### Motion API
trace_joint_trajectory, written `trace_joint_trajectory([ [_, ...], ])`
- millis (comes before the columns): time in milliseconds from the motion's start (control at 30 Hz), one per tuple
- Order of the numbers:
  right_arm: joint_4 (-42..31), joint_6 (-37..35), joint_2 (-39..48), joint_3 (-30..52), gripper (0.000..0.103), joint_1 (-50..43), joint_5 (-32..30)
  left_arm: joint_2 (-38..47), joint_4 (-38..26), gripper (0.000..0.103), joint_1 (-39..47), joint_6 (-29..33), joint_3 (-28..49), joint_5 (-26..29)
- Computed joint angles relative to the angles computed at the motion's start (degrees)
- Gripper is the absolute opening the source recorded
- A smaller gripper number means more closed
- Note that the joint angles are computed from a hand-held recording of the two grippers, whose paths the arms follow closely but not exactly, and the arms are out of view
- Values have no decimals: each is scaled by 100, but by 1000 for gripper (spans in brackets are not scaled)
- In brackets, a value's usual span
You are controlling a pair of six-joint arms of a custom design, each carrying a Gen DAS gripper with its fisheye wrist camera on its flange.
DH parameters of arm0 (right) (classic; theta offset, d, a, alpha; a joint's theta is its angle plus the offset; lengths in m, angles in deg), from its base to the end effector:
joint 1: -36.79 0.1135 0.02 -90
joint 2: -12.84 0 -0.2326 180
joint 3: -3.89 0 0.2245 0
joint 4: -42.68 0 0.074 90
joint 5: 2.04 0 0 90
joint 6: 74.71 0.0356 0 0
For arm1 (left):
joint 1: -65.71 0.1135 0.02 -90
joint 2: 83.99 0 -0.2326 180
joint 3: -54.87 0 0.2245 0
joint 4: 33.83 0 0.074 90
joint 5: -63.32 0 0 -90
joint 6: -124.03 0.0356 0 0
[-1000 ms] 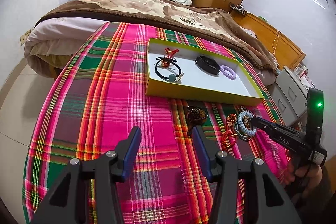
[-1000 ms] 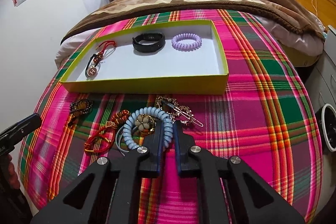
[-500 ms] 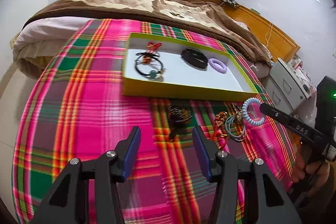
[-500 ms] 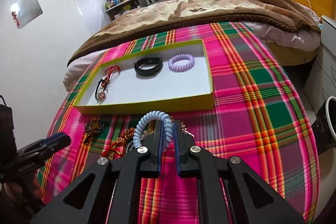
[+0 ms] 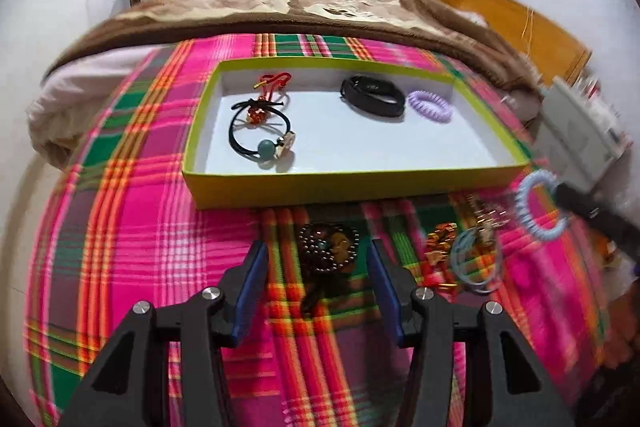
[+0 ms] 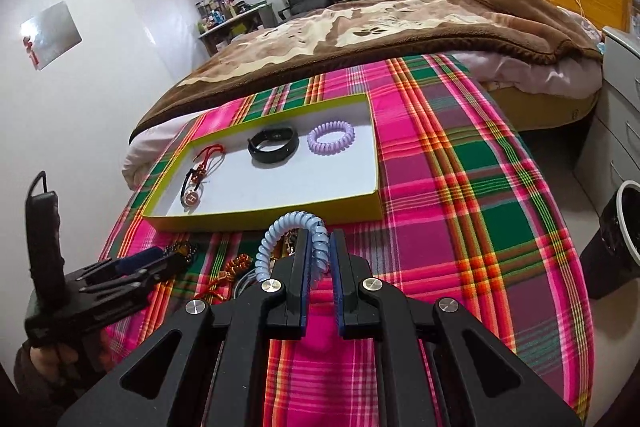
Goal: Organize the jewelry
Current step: 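Grasp and lift dark beaded bracelet with left tool while right tool holds blue coil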
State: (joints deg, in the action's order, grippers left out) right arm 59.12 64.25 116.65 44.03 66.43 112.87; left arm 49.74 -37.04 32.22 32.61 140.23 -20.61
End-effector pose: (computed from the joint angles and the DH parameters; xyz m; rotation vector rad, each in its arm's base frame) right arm 0.2223 0.1093 0.0601 0.5814 2.2313 0.1771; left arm 0.3298 -0.2227 0.0281 0.7364 2.3948 -0.3885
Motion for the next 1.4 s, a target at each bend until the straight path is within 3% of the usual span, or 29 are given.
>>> trace_joint_trajectory([
  [267, 216, -37, 67, -67, 9, -68, -97, 200, -107, 52, -78, -76, 252, -192],
  [400, 233, -49, 77, -68, 9, -76, -120, 195, -43, 33, -145, -16, 211, -372],
  [567, 231, -60, 70, -59, 9, -76, -136, 155, -58, 29, -102, 10, 180, -309],
  [1167, -165, -20, -164, 89, 9, 144, 80, -864, 452, 28, 11, 22, -810, -105],
  [1400, -382, -152, -443, 169, 9, 92, 163, -1147, 404, 28, 75, 74, -743, 39],
])
